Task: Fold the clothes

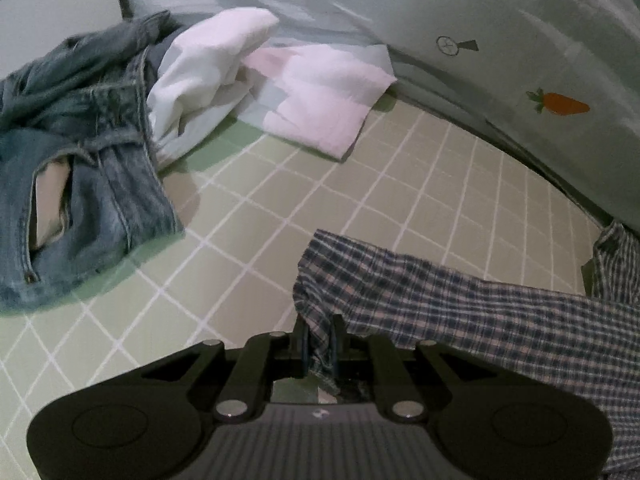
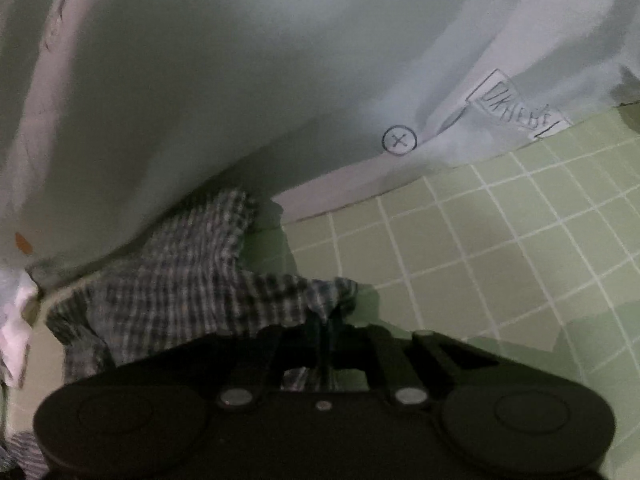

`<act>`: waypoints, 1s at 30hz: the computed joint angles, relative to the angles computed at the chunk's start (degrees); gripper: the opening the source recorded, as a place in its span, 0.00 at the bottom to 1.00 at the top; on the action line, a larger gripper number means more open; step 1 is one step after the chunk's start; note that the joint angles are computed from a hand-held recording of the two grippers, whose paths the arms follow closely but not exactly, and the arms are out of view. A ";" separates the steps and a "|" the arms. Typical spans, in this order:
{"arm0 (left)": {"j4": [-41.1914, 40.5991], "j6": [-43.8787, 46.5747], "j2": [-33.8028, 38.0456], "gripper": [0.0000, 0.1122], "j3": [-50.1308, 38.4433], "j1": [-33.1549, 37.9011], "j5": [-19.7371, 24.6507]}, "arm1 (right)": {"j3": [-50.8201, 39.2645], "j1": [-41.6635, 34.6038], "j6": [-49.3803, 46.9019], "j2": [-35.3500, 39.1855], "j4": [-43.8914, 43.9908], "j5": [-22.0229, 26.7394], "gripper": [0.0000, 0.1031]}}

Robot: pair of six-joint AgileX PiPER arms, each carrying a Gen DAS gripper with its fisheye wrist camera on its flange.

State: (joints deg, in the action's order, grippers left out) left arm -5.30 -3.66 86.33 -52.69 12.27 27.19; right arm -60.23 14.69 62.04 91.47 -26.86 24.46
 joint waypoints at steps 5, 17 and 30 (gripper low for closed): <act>-13.60 8.79 -2.55 0.53 2.22 5.07 0.01 | -2.82 7.79 13.68 0.13 -17.94 15.41 0.98; -2.04 2.22 0.58 0.16 1.10 -1.13 -2.35 | 2.39 19.40 21.51 -5.54 -18.46 27.99 0.99; -43.44 40.15 -9.08 0.16 -1.52 -15.69 13.94 | 8.08 30.46 28.10 -16.77 -16.80 39.18 1.00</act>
State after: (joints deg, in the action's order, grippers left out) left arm -48.74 36.48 77.25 -54.21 -3.42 41.14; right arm -52.15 45.15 90.14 74.70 -43.66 63.64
